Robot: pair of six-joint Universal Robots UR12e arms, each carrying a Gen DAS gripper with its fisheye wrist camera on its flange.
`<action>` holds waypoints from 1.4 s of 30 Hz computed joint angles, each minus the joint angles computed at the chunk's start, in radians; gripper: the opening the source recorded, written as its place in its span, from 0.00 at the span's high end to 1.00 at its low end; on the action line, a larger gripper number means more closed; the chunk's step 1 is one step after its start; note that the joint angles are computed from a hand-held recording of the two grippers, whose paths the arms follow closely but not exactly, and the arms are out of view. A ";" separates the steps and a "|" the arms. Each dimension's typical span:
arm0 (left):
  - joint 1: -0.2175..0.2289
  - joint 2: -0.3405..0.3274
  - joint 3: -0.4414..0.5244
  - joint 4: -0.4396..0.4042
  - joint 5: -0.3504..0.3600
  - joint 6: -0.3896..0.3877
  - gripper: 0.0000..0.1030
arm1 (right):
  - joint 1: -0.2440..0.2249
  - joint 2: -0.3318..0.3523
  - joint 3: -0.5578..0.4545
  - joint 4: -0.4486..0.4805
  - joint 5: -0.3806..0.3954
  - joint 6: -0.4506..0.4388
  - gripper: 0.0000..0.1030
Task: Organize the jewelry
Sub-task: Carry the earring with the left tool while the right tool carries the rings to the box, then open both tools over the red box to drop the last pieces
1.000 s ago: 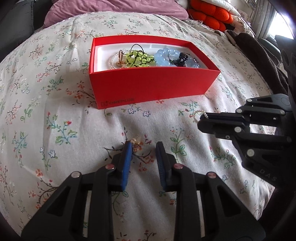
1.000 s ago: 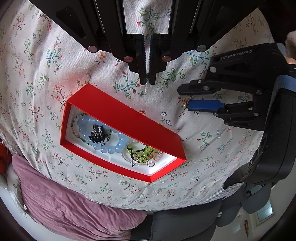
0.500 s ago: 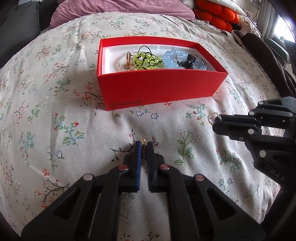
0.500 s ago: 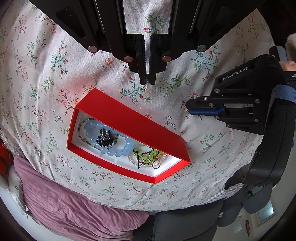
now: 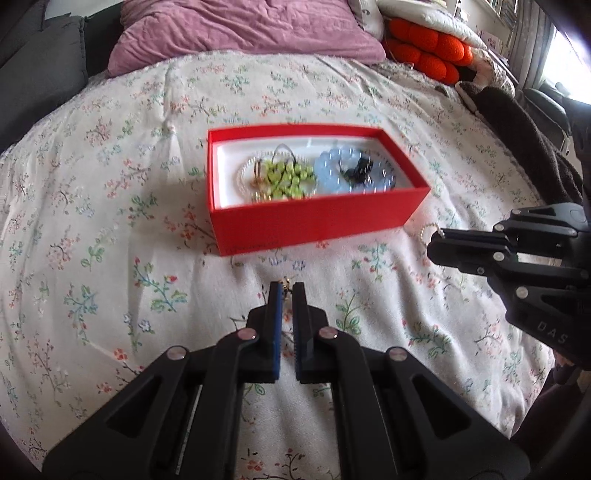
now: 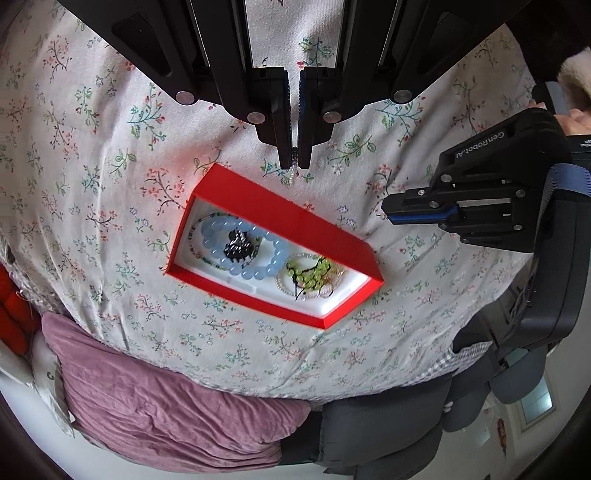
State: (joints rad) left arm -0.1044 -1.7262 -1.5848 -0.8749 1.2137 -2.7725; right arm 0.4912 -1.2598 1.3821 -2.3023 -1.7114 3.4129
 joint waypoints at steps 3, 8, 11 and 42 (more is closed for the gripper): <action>-0.001 0.000 0.008 0.025 -0.009 -0.018 0.94 | -0.003 -0.005 0.000 -0.021 -0.001 0.012 0.97; -0.001 -0.004 0.023 0.066 -0.036 -0.068 0.94 | -0.009 -0.005 -0.007 -0.052 -0.001 0.043 0.97; -0.003 -0.012 0.036 0.083 -0.044 -0.102 0.94 | -0.013 -0.002 -0.013 -0.063 -0.001 0.065 0.97; -0.055 -0.091 0.101 0.126 0.018 -0.232 0.73 | -0.063 0.026 -0.037 -0.011 0.020 0.178 0.89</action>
State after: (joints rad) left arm -0.1597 -1.8176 -1.4841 -0.7491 1.2318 -3.0048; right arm 0.4283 -1.2333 1.3454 -2.3134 -1.6913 3.5914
